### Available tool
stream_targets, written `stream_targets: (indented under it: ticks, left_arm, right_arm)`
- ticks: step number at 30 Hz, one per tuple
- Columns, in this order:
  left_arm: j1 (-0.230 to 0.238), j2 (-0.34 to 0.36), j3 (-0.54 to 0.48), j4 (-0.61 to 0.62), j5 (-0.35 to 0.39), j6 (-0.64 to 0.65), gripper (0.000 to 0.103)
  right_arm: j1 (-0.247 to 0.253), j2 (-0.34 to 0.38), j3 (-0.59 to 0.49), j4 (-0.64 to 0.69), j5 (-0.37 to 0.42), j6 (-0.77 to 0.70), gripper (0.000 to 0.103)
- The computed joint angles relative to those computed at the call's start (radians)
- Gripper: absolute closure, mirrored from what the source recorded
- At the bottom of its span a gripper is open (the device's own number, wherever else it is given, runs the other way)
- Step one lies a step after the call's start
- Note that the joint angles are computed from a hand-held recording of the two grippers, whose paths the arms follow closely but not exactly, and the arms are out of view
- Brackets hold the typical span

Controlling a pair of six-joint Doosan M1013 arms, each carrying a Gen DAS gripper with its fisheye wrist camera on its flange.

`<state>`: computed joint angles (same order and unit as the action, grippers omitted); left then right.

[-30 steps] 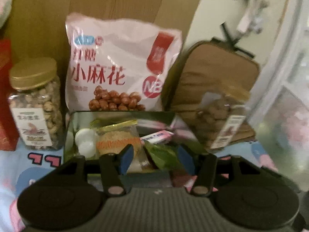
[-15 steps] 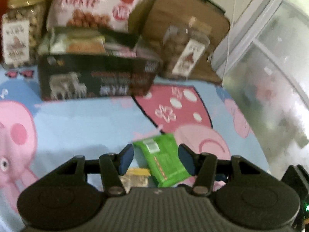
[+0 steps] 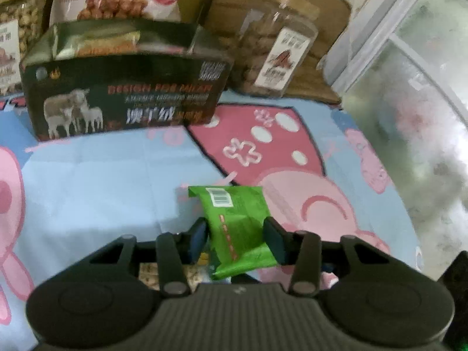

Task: Organize snacks
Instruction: 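Grasp the bright green packet with the left tool, then carry the bright green packet into the black box and release it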

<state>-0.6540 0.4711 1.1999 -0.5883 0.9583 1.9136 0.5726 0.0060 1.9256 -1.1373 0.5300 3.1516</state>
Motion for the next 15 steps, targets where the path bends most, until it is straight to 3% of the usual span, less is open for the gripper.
stream_targets:
  ticks: [7,15]
  left_arm:
    - [0.01,-0.042,0.013,-0.034,-0.121,0.068,0.061]
    - [0.02,0.018,-0.127,0.028,-0.184,0.008,0.061]
  right_arm:
    - [0.018,0.004,-0.008,-0.275,0.028,0.216,0.055]
    - [-0.062,0.06,-0.095,-0.476,-0.033,0.299,0.055]
